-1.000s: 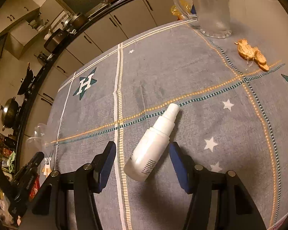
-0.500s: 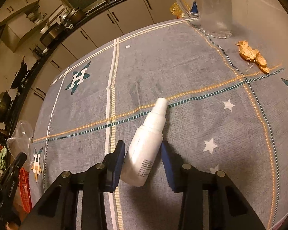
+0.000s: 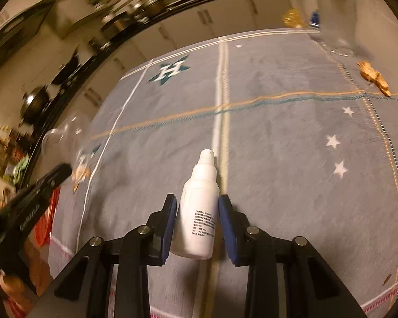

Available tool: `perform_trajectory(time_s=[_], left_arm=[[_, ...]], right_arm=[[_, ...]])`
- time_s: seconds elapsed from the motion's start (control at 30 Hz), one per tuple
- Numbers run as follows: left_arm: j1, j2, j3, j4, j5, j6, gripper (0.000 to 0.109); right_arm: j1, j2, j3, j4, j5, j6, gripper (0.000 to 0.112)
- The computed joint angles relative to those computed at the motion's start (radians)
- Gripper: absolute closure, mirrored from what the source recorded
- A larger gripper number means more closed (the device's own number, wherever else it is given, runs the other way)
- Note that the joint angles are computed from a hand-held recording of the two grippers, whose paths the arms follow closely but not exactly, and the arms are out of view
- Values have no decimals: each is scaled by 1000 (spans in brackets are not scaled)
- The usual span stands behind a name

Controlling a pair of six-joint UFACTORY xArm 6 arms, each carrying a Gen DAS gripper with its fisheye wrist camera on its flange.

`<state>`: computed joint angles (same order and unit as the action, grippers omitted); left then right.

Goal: Collect trash
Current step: 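Carry the clear cup and white spray bottle over the red basket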

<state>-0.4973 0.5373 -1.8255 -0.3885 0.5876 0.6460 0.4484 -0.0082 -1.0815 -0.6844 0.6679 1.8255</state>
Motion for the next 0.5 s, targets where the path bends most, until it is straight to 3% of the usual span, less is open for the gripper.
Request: perform_trajectory(time_s=[0.2,0.5], left_arm=[[-3,-78,132,-11,-67,27,101],[-5,-132,240,1,-128,35,101]], right_arm=[[11,19,4,13,-9,-37,77],[40,43,-34,-57,46,-50,79]])
